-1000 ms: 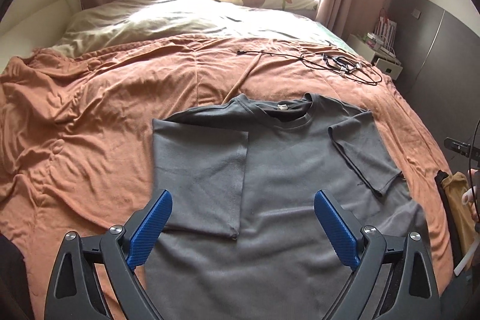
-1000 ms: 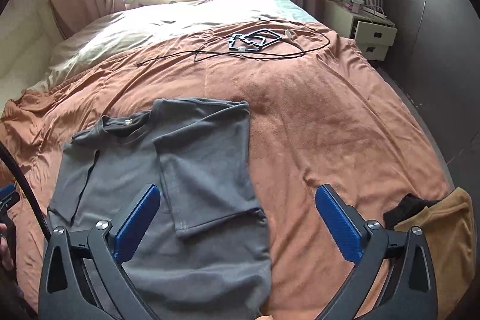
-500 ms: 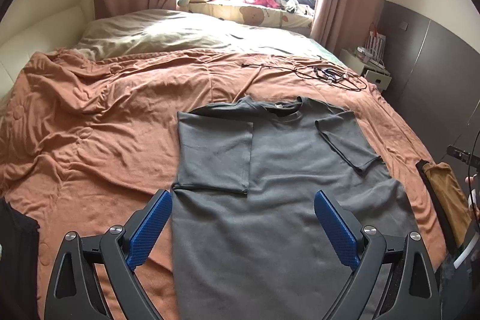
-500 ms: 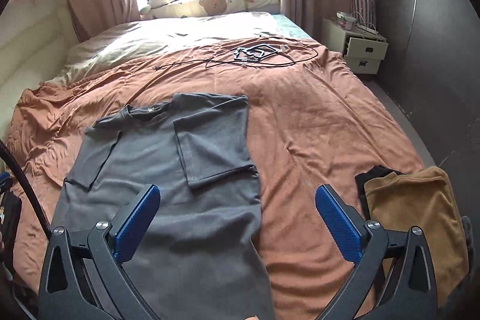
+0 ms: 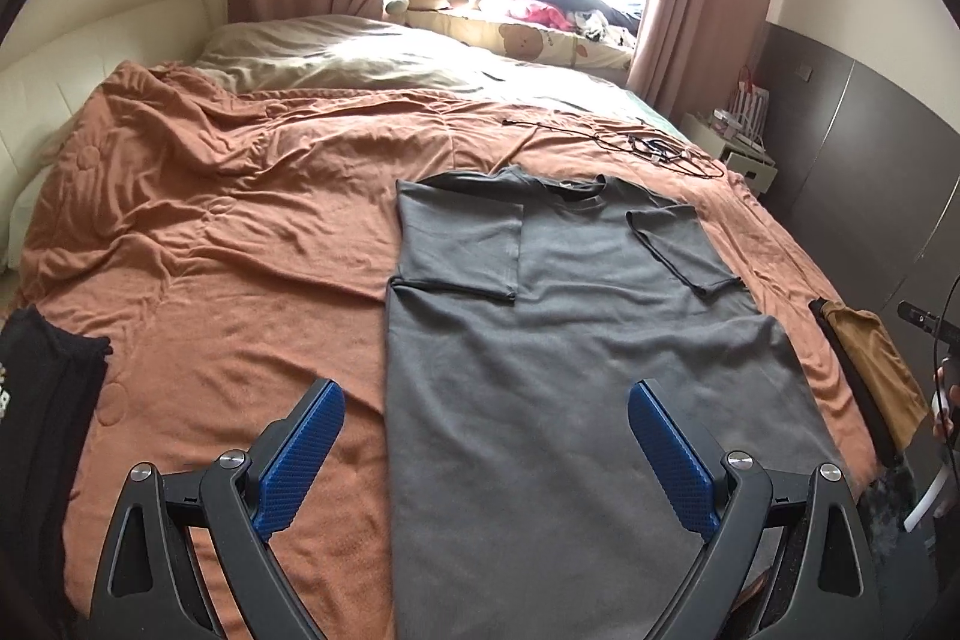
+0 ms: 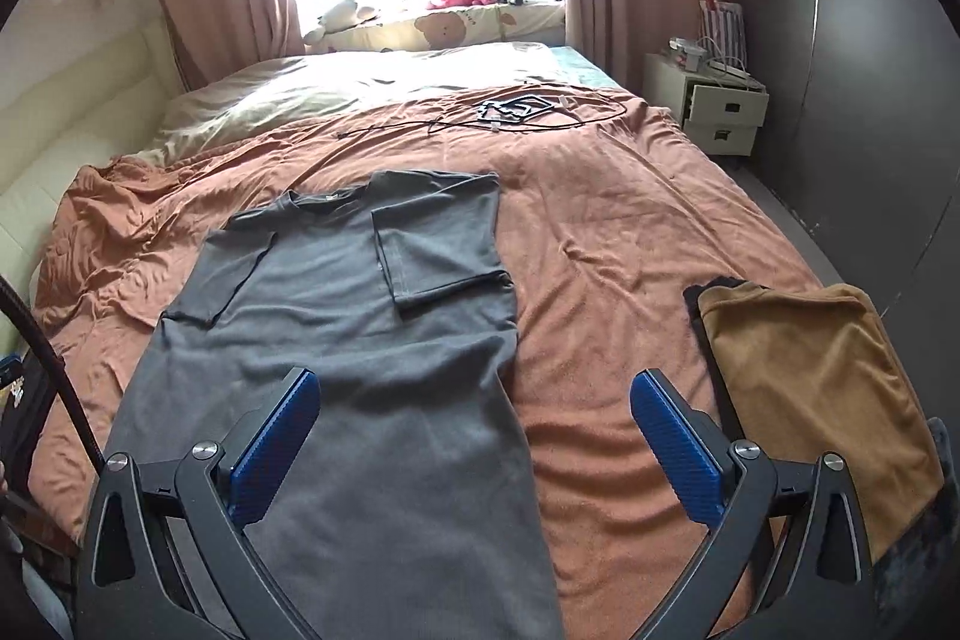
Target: Fold small clothes
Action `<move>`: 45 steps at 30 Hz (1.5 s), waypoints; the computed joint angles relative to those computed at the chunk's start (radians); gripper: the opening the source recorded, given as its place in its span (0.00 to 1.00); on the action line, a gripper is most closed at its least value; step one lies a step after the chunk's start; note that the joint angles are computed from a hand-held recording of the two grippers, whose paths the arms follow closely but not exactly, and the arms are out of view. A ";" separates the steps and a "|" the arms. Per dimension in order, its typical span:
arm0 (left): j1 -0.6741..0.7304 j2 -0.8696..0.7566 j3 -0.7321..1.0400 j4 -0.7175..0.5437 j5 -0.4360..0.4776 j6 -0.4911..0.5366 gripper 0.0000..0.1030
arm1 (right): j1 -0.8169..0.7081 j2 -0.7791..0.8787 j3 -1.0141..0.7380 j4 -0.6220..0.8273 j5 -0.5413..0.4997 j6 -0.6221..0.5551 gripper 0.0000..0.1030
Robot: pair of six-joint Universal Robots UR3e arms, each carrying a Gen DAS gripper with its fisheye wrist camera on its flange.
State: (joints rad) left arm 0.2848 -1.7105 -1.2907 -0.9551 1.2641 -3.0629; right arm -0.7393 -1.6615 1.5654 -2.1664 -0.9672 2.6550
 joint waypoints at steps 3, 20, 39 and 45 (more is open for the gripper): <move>0.041 0.113 -0.131 0.022 -0.033 0.020 0.94 | -0.062 -0.115 0.112 0.010 0.040 -0.046 1.00; 0.298 0.595 -0.582 -0.066 -0.201 0.182 0.94 | -0.542 -0.631 0.357 0.694 0.284 -0.607 1.00; 0.496 0.699 -0.843 -0.155 -0.297 0.284 0.74 | -0.768 -0.663 0.523 0.888 0.227 -0.859 0.86; 0.449 0.604 -0.891 -0.074 -0.297 0.232 0.59 | -0.710 -0.536 0.578 0.678 0.196 -0.725 0.75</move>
State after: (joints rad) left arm 0.7337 -1.1061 -2.1815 -1.0292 0.9672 -2.8314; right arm -1.4495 -2.1971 2.1439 -1.4887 -0.7714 1.9300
